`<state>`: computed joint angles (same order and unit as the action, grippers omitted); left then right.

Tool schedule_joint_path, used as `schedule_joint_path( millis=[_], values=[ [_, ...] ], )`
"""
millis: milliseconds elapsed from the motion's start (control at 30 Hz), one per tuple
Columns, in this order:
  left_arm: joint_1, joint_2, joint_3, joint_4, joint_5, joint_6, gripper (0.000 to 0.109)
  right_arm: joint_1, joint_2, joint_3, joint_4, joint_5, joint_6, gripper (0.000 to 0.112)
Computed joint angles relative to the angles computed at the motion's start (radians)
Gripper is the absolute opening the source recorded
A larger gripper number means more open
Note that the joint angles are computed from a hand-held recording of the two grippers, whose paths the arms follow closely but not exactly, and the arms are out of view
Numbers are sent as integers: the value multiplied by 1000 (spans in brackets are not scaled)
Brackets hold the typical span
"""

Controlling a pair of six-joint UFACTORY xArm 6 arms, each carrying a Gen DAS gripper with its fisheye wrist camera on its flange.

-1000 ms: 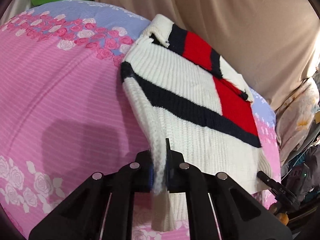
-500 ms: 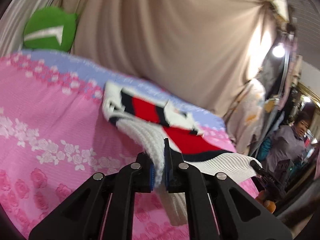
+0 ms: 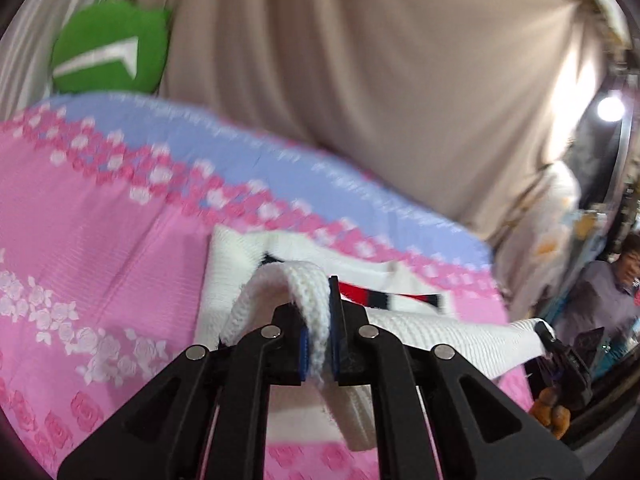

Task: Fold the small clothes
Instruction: 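Fold the sweater over again with the left tool while the right tool grasps the edge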

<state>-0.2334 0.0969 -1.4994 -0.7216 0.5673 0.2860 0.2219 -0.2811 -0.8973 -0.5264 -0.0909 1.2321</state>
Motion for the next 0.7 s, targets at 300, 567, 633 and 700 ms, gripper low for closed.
schedule_joint_path(
  millis=[300,567,633,700],
  values=[
    [2,580,-651,358,219,-479,11,-16,407,-363,385,247,-356,8],
    [-13,314,-252,623,-254,-529,84,-75,224,-250,-406,160,343,72],
    [-5,276,-206,707,-253,-542,85,-73,202,-243,-572,182,490,72],
    [-8,242,-171,624,-193,-456,85,-62,170,-201,-570,201,510,72]
  ],
)
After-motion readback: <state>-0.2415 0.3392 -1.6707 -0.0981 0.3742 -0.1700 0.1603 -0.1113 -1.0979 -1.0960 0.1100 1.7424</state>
